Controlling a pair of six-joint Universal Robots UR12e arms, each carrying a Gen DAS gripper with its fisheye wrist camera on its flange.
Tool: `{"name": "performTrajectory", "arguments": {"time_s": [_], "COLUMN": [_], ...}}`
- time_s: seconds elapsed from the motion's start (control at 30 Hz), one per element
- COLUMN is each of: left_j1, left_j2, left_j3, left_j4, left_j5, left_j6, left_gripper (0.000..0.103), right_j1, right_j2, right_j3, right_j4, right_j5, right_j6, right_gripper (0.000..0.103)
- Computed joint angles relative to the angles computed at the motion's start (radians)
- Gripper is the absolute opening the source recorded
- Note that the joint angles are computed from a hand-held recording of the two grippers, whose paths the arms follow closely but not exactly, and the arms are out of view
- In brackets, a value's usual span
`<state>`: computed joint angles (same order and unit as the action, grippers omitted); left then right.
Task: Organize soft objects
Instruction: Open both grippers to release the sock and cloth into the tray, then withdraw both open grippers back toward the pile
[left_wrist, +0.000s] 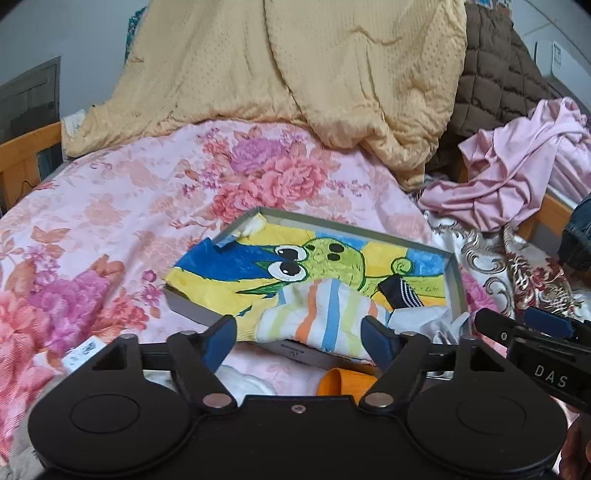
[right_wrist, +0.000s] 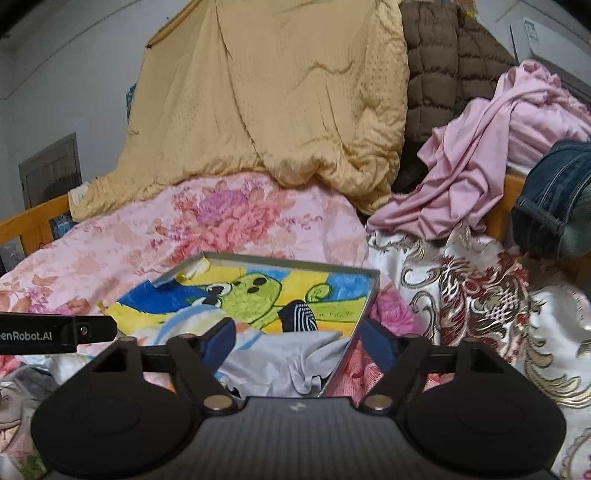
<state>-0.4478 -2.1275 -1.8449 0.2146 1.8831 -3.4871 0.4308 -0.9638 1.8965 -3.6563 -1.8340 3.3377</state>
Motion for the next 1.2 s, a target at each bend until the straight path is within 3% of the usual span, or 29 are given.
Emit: {"name": "performTrajectory", "arguments": {"time_s": [0.33, 0.5, 0.67, 0.9, 1.2], "left_j1": [-0.025, -0.033, -0.047, -0.065, -0.071], "left_j2": [0.065, 0.109, 0.149, 0.193, 0.249], "left_j3": [-0.092, -0.146, -0.205, -0.279, -0.369], "left_j4": [0.097, 0.105, 0.127, 0.156, 0.185], "left_j5": [0.056, 0.049, 0.064, 0.084, 0.103], "left_j6": [-0.015, -0.011, 0.016, -0.007, 0.018], "left_gripper": [0.092, 0.094, 0.097, 0.097, 0.102], "right_j1": [0.043, 0.060, 0.087, 0.134, 0.166], "right_j2": [-0.041, -0.063, -0.081, -0.098, -0.106], "right_j3": [0.059, 0.097, 0.131, 0.175, 0.219], "right_j4": [-0.087, -0.117, -0.141, -0.197, -0.272], "right_j5": [-0.060, -0.067, -0.089, -0.135, -0.120], "right_j6": [-0.053, -0.024, -0.025, -0.041, -0.042], "right_gripper": [0.096, 0.101, 0.102, 0.102, 0.102]}}
